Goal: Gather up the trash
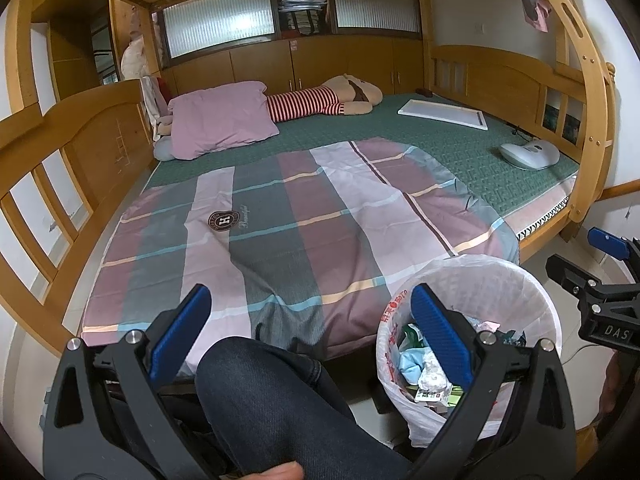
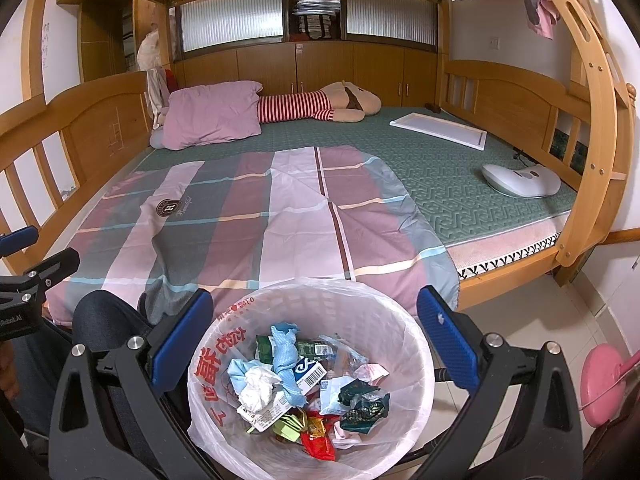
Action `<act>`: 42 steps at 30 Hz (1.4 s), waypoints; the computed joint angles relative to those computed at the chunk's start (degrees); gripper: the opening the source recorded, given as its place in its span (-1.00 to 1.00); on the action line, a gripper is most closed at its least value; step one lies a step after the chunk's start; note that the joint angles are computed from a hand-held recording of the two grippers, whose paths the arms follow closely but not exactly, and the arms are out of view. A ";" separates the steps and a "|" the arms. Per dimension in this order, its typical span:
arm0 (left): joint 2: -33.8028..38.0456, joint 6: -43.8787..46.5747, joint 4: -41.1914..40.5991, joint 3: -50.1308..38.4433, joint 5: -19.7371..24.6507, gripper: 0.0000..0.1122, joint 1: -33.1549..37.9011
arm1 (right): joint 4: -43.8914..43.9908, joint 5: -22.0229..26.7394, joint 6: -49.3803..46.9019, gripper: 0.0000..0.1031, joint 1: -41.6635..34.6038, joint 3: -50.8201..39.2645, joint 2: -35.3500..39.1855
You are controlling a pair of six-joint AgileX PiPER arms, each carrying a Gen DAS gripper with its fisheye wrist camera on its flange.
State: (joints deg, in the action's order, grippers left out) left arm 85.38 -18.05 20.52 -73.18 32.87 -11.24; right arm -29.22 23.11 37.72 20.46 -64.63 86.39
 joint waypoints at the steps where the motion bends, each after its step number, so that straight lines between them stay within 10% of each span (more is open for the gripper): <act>1: 0.09 -0.24 0.20 -0.11 0.07 0.77 -0.11 | -0.05 -0.25 0.07 0.93 -0.07 0.19 0.05; 42: 0.21 -1.95 0.54 0.74 0.55 0.77 -0.38 | 0.08 -0.58 0.08 0.93 -0.12 0.70 0.18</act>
State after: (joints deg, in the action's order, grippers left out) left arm 85.59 -20.01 21.06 -72.45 33.43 -11.62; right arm -29.14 22.52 37.79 20.33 -63.93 86.57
